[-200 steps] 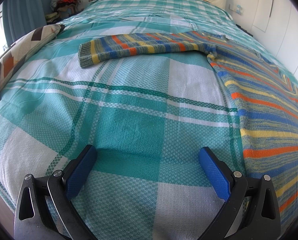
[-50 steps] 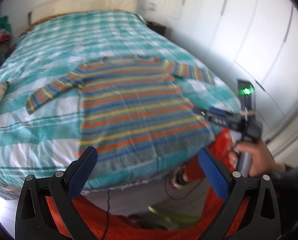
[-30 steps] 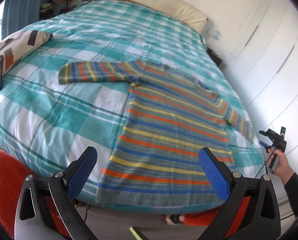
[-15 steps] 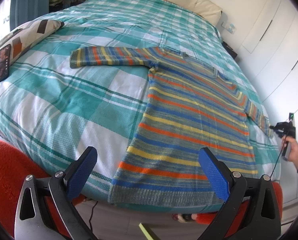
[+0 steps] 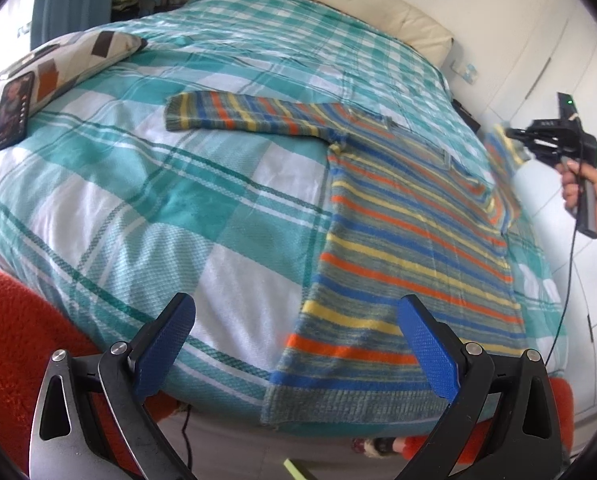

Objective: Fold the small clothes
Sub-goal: 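Carry the sleeve across the sweater body with the right gripper and open it, then lift the open right gripper away from the folded sleeve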

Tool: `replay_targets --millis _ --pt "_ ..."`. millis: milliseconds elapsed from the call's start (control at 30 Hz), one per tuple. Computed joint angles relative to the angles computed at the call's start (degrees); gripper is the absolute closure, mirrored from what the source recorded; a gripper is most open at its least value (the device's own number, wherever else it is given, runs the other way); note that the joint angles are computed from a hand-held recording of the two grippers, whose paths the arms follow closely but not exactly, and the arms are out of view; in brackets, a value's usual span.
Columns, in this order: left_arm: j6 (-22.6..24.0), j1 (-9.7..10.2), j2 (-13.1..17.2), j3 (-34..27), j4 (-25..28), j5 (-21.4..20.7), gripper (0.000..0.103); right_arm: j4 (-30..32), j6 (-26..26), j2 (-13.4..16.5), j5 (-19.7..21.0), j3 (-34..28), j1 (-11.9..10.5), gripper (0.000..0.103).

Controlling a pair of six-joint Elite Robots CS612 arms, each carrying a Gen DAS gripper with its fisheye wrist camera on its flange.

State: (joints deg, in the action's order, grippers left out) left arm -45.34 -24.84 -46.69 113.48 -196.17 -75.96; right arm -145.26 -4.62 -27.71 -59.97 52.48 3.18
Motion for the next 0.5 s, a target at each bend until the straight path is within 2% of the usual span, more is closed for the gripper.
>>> replay_targets --millis 67,100,133,200,267,300,367,500 --pt "-0.81 0.08 -0.07 0.39 -0.58 0.18 0.002 5.96 0.35 2.5 6.56 -3.77 0.32 0.044" --pt "-0.94 0.02 -0.14 0.6 -0.66 0.54 0.002 6.12 0.58 3.07 8.99 -4.35 0.1 0.043" --pt "-0.97 -0.07 -0.18 0.8 -0.65 0.92 0.002 4.03 0.71 2.81 9.35 -3.55 0.02 0.044" --pt "-1.01 -0.05 -0.06 0.85 -0.47 1.13 0.002 -0.25 0.8 1.8 7.95 -1.46 -0.59 0.044" --pt "-1.14 0.12 0.13 0.76 -0.29 0.98 0.002 -1.44 0.89 0.71 4.01 0.11 -1.26 0.046" --pt "-1.3 0.22 0.26 0.66 -0.19 0.92 0.002 -0.75 0.29 0.67 2.18 -0.13 -1.57 0.049" --pt "-1.77 0.46 0.38 0.38 0.56 0.35 0.002 2.27 -2.08 0.37 -1.09 0.29 -2.04 0.069" --pt "-1.64 0.33 0.51 -0.15 1.26 -0.04 0.002 9.36 -5.41 2.35 -4.44 -1.23 -2.09 0.072"
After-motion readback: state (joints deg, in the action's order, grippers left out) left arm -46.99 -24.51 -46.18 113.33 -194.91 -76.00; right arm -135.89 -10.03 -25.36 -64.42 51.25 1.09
